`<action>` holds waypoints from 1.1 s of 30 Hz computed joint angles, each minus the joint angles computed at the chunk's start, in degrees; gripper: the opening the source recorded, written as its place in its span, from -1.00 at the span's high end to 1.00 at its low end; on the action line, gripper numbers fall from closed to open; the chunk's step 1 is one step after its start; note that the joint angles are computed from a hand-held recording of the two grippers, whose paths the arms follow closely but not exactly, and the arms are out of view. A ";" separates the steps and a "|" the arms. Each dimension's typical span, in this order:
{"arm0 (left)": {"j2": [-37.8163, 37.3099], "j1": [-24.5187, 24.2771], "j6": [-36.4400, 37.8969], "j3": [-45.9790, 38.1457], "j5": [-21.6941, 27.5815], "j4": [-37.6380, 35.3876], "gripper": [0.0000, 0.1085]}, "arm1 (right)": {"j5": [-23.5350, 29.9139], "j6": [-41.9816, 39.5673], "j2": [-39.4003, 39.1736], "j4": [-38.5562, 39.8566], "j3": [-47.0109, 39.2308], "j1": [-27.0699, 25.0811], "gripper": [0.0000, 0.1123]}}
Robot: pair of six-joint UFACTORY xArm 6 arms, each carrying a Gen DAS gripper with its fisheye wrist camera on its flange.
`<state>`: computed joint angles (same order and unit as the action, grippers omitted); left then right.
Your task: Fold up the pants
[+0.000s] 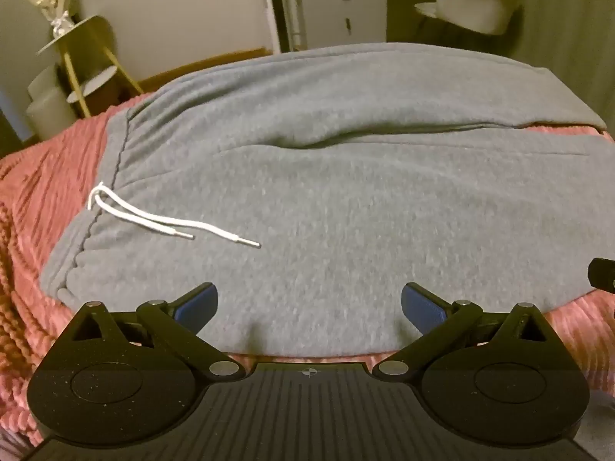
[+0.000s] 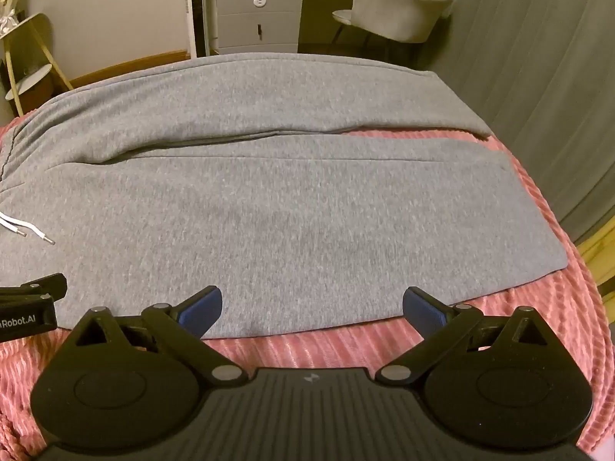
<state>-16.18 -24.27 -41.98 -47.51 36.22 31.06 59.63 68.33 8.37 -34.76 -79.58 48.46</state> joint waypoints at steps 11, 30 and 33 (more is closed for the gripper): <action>-0.07 0.08 0.99 0.13 0.57 -1.26 -0.90 | 0.56 0.79 0.25 -0.36 -0.27 0.41 -0.79; -0.10 0.27 1.19 0.45 0.65 -1.35 -0.90 | 0.09 0.02 0.26 0.14 0.00 0.03 -0.79; -0.34 0.29 1.16 0.72 0.59 -1.34 -0.90 | 0.13 0.15 0.32 0.06 -0.01 0.03 -0.79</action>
<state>-16.52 -23.98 -40.82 -46.79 36.81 29.72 59.76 68.48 8.69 -34.71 -79.59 48.50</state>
